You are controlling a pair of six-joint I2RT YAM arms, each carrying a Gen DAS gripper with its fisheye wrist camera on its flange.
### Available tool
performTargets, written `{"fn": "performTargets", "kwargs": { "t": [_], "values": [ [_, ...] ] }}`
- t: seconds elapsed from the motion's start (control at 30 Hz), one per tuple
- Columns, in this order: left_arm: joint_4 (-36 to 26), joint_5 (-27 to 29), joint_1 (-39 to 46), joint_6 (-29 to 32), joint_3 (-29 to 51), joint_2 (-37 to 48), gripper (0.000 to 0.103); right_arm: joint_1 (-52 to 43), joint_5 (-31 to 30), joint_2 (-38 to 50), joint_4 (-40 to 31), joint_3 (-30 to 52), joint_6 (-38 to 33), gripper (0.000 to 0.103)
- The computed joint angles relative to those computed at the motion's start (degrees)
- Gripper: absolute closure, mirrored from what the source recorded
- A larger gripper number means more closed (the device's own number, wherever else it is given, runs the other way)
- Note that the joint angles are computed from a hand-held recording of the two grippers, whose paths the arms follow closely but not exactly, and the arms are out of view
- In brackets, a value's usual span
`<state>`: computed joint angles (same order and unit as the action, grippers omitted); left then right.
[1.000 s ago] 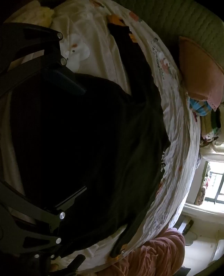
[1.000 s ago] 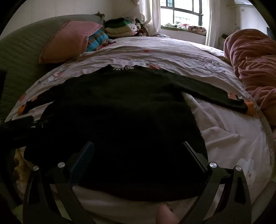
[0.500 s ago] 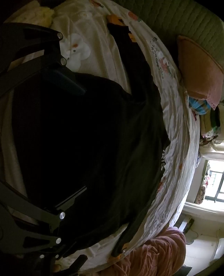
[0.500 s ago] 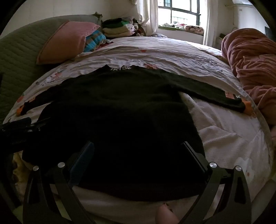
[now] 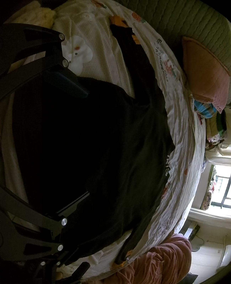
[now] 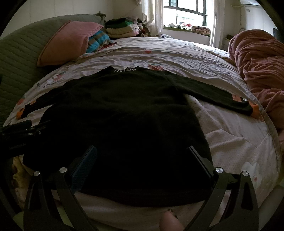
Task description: Fold small clothes
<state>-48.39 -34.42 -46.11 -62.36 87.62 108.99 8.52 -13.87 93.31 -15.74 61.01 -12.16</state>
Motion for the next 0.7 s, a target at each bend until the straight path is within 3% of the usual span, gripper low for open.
{"fn": "performTargets", "kwargs": {
  "t": [0.7],
  "values": [
    [-0.33, -0.25, -0.16, -0.13, 0.47, 0.40, 0.008, 0.15, 0.13, -0.06, -0.03, 0.01, 0.05, 0.004]
  ]
}}
